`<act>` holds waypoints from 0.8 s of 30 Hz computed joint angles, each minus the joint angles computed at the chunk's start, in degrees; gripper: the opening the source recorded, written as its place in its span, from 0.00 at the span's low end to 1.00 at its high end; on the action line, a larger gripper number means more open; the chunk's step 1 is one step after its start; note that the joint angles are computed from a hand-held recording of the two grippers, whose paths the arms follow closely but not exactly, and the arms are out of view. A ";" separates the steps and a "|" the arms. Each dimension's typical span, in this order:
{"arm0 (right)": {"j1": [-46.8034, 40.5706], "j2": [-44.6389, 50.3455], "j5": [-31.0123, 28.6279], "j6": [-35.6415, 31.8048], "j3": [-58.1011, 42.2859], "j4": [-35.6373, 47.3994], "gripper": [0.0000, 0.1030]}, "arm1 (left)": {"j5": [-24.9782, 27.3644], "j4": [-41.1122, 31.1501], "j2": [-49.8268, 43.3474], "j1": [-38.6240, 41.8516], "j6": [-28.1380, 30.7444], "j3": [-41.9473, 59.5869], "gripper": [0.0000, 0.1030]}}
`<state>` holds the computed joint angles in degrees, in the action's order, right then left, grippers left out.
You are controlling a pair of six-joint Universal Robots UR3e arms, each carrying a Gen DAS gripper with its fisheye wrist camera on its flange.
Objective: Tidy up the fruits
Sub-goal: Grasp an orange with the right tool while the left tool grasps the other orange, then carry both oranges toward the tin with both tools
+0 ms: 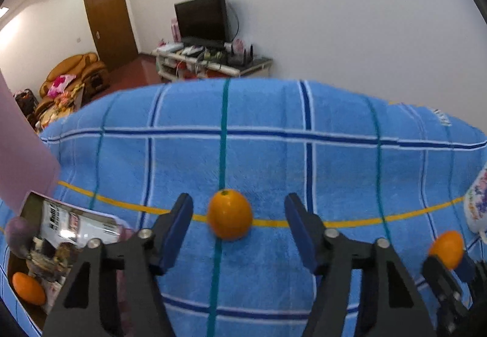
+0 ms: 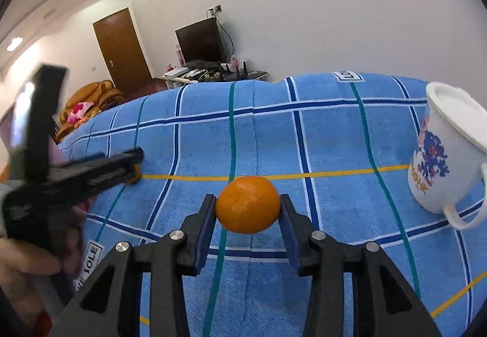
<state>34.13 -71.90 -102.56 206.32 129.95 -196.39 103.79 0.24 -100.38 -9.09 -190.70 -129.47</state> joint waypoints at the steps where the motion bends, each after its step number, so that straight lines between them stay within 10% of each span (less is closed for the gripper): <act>1: -0.79 -0.48 1.26 0.01 0.71 -0.28 0.42 | 0.30 -0.63 -0.84 -0.12 -0.45 0.53 0.59; 11: -2.59 -0.64 3.20 0.03 1.37 -0.28 0.42 | -2.91 -0.17 -5.08 1.30 -2.29 1.98 0.37; 24: 2.23 -0.41 -5.89 1.00 -0.21 0.20 0.42 | -1.35 15.18 -0.16 -2.05 -0.62 -9.32 0.36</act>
<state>36.36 -72.31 -108.45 207.32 129.75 -196.19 102.44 15.42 -100.54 -11.14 -191.32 -138.79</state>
